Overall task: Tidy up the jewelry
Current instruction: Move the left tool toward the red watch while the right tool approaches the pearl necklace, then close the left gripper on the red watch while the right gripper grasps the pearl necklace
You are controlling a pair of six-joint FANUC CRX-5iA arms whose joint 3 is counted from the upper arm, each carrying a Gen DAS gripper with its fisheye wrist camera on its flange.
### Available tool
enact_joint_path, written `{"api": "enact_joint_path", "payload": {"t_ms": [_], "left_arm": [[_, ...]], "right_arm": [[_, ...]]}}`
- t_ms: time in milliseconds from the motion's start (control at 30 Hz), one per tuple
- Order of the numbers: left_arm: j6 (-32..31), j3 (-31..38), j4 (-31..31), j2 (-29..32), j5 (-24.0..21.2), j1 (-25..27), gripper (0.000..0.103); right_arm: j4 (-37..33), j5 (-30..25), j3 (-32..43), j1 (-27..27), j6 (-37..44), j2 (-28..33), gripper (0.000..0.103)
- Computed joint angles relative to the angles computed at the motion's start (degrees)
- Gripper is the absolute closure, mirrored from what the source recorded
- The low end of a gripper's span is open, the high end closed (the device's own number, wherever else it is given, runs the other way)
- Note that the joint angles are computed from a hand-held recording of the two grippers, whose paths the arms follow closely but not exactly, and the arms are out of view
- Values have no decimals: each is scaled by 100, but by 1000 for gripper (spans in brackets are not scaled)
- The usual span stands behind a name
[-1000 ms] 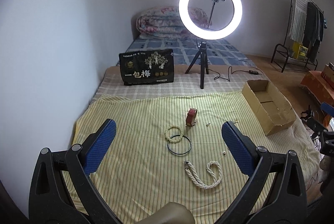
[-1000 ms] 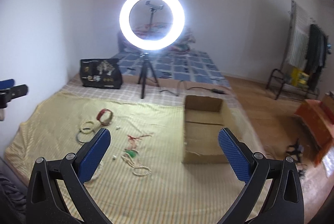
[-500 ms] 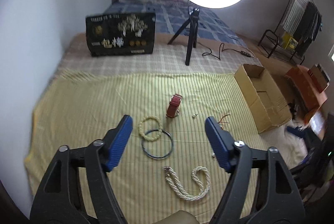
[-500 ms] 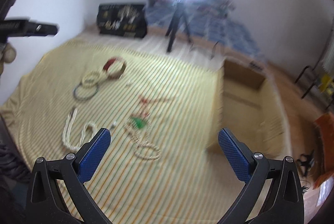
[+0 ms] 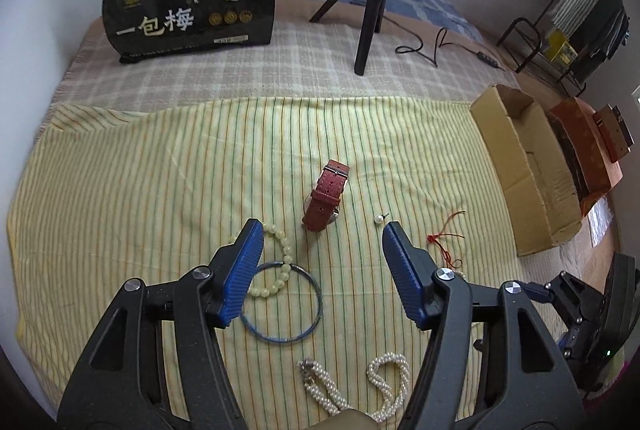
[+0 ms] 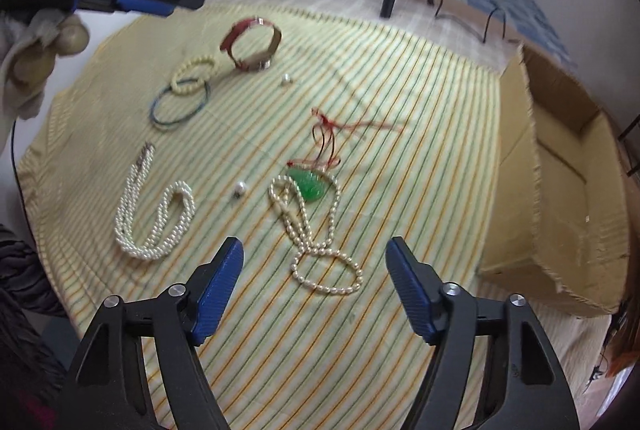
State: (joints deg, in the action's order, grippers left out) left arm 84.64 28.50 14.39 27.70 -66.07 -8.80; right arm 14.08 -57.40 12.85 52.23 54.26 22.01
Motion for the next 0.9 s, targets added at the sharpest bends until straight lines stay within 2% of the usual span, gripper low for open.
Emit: {"api": "enact_joint_path", "payload": {"t_ms": [233,333,567,633,733,767,800,900], "left_arm": [[103,496,-307,419,-223,-139,39],[170,642,-405,548,-277,-158,39],[199,774,-507,716,-363,-160,39],[199,790,-512,744,-385,-159,44],[246,838,-521,796,-407,-162,48],[245,849,-522,807,-414,-164,50],[246,858,-523,816,-421,-166,56],[224,836,-467,816,-404,-164,65]], "right_arm": [[-242,-205,203,-55,362,200,31],[-338,-270,337,-107,492,308,41],[-410,-392,659,-208,672,607,42],[-449,-421,739,-232,709,663,43],[-500,-424,779,-254,675,670,58],[-530,-422,789,-268,655,665,67],[-556,-427,800,-279,639,662,76],[-685,-420,835,-322,644,662,90]]}}
